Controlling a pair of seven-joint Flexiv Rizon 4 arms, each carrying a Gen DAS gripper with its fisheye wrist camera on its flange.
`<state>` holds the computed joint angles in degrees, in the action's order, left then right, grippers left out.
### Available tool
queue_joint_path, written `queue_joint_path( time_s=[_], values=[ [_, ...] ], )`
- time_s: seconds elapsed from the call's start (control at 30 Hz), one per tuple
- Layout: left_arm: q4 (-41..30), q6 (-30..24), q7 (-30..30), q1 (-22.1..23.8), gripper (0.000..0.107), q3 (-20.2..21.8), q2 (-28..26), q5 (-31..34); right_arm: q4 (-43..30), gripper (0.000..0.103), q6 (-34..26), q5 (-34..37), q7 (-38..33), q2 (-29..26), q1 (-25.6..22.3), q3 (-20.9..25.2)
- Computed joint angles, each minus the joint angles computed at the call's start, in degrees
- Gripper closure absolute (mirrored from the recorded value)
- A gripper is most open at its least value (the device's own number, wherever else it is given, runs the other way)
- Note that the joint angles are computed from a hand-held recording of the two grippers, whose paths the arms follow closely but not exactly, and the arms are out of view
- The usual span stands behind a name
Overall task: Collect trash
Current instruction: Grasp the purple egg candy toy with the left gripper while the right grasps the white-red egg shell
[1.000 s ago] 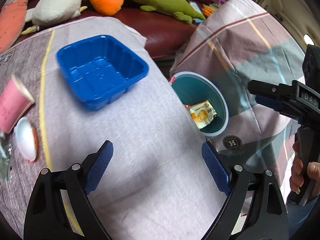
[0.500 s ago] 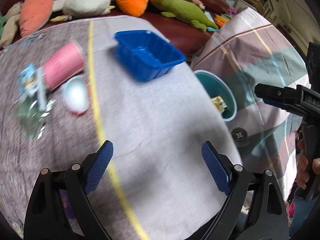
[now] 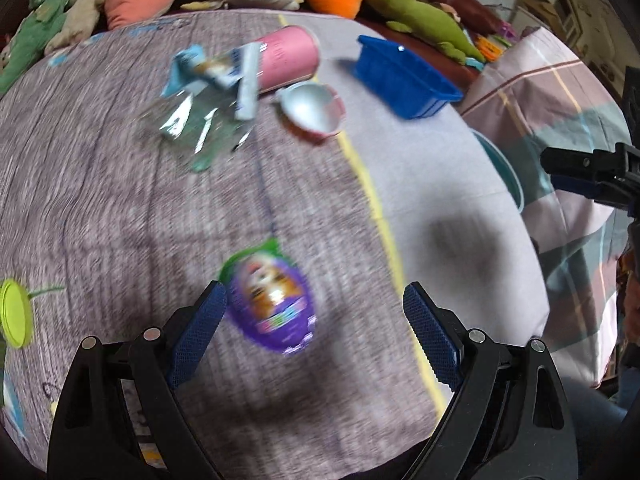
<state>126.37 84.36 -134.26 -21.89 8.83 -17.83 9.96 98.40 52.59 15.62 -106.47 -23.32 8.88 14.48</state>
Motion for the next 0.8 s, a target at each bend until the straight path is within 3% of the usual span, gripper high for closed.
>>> queue_joint_path(
  time_s=[0.1,0.2,0.37,0.43,0.47,0.5,0.8],
  values=[
    [2.1,1.3,1.1,1.7,0.016,-1.3,0.2,-1.5,0.5,0.020,0.0,-0.7,0.2,0.1,0.7,0.1],
    [2.3,1.5,0.3,0.3,0.017,0.3,-0.3,-0.9,1.0,0.020,0.2,-1.2,0.6,0.1,1.4,0.2],
    [2.1,1.2,1.0,-0.1,0.044,1.0,-0.8,-0.3,1.1,0.020,0.1,-1.8,0.6,-0.3,2.1,0.5],
    [0.5,-0.6,-0.5,-2.7,0.047,3.6,-1.5,2.1,0.9,0.020,0.0,-2.0,0.6,-0.5,2.4,0.6],
    [-0.8,-1.7,-2.9,-5.2,0.058,6.2,-1.9,4.6,0.9,0.020,-0.1,-2.3,0.6,-0.7,2.6,0.6],
    [-1.5,-2.1,-4.3,-6.0,0.060,7.1,-2.1,6.0,0.7,0.020,-0.2,-2.5,0.7,-0.9,2.8,0.6],
    [1.0,3.6,-5.3,0.1,0.061,5.9,-0.2,5.6,-1.8,0.020,0.2,-6.0,2.0,-3.9,5.4,0.7]
  ],
)
